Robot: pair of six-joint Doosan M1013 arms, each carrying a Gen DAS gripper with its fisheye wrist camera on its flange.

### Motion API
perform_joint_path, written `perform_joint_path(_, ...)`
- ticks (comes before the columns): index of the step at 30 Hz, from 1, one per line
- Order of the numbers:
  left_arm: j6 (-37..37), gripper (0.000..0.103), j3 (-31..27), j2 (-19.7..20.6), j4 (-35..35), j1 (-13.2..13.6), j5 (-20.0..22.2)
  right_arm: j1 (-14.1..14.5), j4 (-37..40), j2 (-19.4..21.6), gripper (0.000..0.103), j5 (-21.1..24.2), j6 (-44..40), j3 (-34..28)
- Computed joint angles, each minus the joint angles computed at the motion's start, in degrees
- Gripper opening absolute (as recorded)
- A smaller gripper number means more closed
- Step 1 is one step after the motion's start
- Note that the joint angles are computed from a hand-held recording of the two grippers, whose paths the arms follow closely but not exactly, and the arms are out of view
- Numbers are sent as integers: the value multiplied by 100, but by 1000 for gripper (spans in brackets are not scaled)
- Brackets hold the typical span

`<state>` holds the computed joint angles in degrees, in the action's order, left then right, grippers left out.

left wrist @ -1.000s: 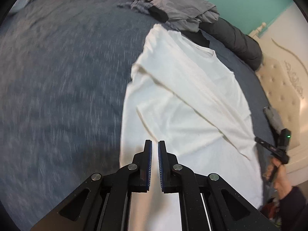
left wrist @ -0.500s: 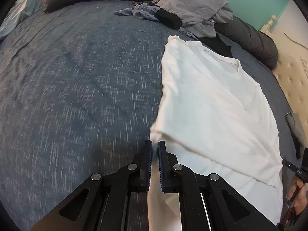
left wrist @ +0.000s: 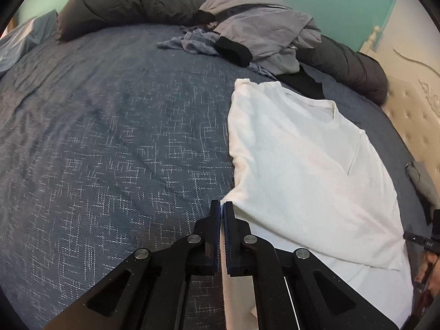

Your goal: Fold clothes

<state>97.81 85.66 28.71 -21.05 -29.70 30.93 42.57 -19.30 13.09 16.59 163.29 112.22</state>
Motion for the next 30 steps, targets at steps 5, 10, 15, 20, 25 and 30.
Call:
perform_joint_path(5, -67, 2, -8, 31, -221, 95, 89, -13, 297, 22, 2, 63, -287, -19)
perform_joint_path(10, 24, 5, 4, 62, -570, 166, 203, -61, 884, 18, 2, -19, -906, -6)
perform_joint_path(15, 89, 10, 135, -120, -812, 196, -92, -65, 892, 11, 2, -25, -962, -3)
perform_joint_path(20, 278, 33, -272, 108, -664, 91, 425, -49, 737, 18, 2, -119, -671, 36)
perform_joint_path(25, 218, 29, -463, 326, -678, 88, 672, -35, 587, 3, 2, -135, -555, 38)
perform_joint_path(30, 413, 6, -368, 278, -784, 112, 588, -5, -266, -51, 2, -229, 344, 116)
